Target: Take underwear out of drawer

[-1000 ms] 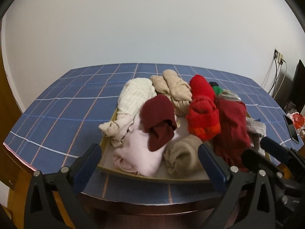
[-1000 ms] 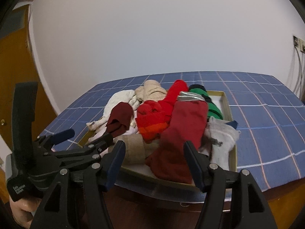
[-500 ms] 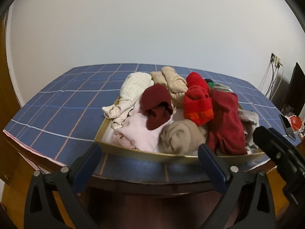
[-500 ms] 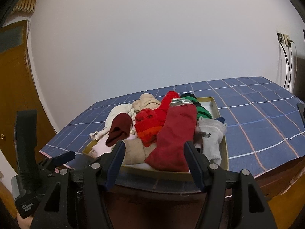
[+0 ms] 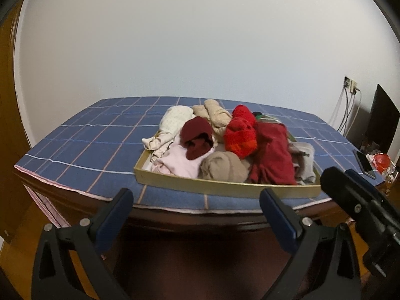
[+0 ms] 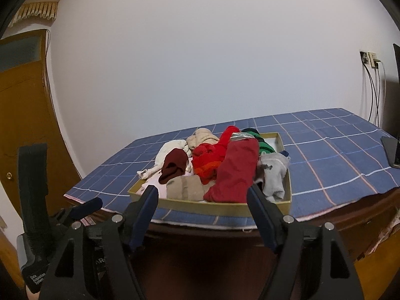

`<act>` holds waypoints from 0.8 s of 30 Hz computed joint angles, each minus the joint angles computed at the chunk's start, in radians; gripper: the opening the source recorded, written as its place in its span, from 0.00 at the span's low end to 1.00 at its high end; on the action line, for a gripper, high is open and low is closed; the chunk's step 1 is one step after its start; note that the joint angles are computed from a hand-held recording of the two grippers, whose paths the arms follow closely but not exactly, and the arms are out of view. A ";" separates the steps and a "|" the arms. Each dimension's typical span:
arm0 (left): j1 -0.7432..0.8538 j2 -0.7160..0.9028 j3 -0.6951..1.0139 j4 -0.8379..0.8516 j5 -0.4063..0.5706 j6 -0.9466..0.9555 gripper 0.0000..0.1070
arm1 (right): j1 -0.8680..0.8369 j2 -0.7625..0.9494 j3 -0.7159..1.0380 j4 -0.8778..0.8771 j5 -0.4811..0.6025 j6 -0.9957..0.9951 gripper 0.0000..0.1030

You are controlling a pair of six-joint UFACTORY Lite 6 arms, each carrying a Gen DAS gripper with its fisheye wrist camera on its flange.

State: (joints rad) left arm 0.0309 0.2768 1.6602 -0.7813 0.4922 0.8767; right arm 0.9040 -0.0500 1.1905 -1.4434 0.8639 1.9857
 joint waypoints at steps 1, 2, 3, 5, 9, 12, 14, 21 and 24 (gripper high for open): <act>0.000 -0.025 -0.028 -0.009 -0.010 0.017 0.96 | 0.018 -0.009 -0.012 -0.003 0.020 0.008 0.73; 0.004 -0.053 -0.060 -0.027 -0.019 0.044 0.96 | 0.031 -0.013 -0.017 -0.003 0.035 0.010 0.74; 0.007 -0.081 -0.091 -0.048 -0.027 0.072 0.96 | 0.046 -0.019 -0.024 -0.001 0.051 0.012 0.74; 0.012 -0.122 -0.132 -0.062 -0.032 0.101 0.96 | 0.070 -0.036 -0.043 -0.002 0.075 0.025 0.74; 0.033 -0.204 -0.221 -0.131 -0.027 0.178 0.96 | 0.134 -0.076 -0.083 0.002 0.146 0.048 0.75; 0.048 -0.257 -0.282 -0.174 -0.032 0.219 0.96 | 0.192 -0.107 -0.121 -0.006 0.211 0.083 0.76; 0.058 -0.289 -0.320 -0.197 -0.029 0.250 0.96 | 0.241 -0.129 -0.153 -0.014 0.261 0.121 0.76; 0.089 -0.383 -0.438 -0.254 -0.026 0.343 0.96 | 0.378 -0.156 -0.198 -0.003 0.409 0.184 0.76; 0.112 -0.431 -0.482 -0.290 -0.008 0.392 0.96 | 0.448 -0.157 -0.198 0.012 0.496 0.198 0.77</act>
